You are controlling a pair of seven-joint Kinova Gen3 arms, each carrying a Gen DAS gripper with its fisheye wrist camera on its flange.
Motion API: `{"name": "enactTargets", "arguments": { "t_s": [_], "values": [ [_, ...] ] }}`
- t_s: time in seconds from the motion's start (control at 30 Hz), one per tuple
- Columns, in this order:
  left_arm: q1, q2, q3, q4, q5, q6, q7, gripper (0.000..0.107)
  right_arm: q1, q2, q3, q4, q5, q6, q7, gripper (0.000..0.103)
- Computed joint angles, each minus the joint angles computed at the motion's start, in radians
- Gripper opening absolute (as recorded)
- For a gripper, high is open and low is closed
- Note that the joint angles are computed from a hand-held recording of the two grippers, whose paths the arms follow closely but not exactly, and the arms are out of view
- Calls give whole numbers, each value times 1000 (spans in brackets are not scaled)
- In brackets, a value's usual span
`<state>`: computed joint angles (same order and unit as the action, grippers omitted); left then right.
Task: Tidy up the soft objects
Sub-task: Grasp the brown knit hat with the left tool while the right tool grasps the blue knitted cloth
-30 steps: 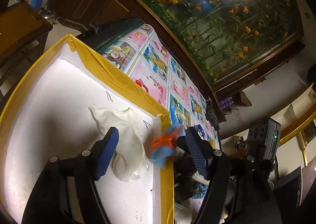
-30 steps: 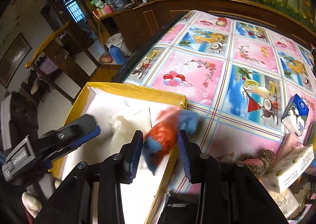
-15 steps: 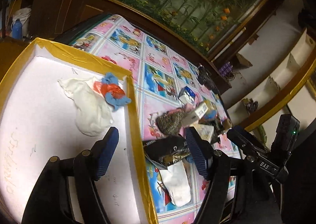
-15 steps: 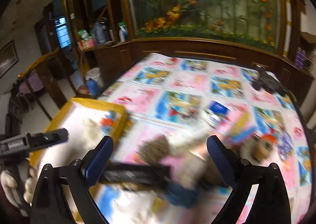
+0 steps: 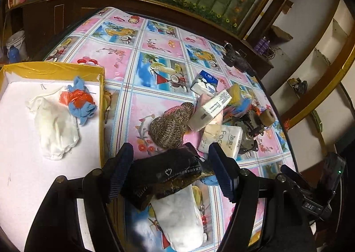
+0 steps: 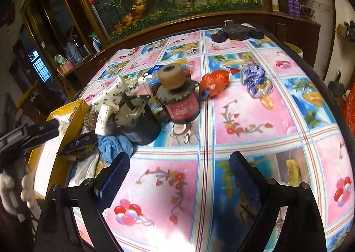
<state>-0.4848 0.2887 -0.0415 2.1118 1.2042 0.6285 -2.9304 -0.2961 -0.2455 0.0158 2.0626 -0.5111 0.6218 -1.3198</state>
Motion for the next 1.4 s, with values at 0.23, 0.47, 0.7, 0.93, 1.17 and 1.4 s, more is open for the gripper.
{"name": "enactTargets", "arguments": {
  "t_s": [0.23, 0.47, 0.7, 0.93, 1.17, 1.4],
  "values": [
    [51, 86, 50, -110, -123, -58, 133, 69, -30, 52, 16, -3, -99, 11, 88, 92],
    [101, 182, 79, -209, -300, -104, 341, 69, -25, 149, -74, -97, -92, 46, 62, 91],
    [-5, 192, 185, -197, -313, -116, 323, 50, -56, 237, -162, -185, 49, 29, -85, 85],
    [-129, 153, 220, -147, -129, -29, 164, 50, -80, 314, -190, -256, 142, 32, -200, 52],
    [-167, 83, 149, -82, -29, 101, 39, 50, -65, 295, -194, -241, 106, 41, -164, 40],
    [-185, -2, 53, 2, 24, 230, -70, 50, -74, 222, -185, -197, 116, 40, -168, 41]
  ]
}}
